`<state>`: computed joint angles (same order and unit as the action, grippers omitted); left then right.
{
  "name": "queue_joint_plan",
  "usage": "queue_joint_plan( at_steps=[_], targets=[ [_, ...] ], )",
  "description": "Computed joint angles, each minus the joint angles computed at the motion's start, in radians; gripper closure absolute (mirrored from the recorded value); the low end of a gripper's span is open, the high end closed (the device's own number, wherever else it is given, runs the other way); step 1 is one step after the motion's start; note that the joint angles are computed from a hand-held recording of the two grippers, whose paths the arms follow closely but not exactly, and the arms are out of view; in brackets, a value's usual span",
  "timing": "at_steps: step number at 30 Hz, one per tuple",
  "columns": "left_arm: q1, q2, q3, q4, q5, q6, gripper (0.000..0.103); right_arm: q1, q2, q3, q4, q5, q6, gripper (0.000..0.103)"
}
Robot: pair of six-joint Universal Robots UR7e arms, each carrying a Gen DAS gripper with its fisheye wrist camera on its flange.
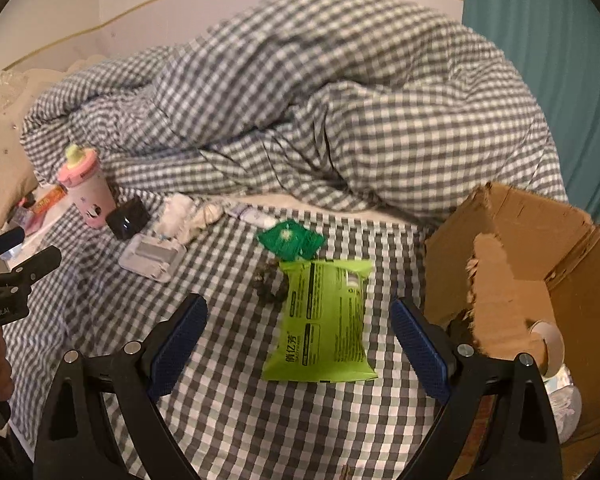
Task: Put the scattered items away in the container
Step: 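Move both grippers back toward the remaining items on the bed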
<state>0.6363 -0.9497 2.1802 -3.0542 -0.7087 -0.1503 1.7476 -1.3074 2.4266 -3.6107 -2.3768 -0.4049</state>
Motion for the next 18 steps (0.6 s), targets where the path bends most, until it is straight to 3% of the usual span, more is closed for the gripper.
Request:
queue_joint_plan(
  at_steps=[18],
  targets=[
    [0.151, 0.216, -0.188, 0.009, -0.145, 0.088, 0.000, -0.156, 0.073, -0.039, 0.024, 0.052, 0.018, 0.010]
  ],
)
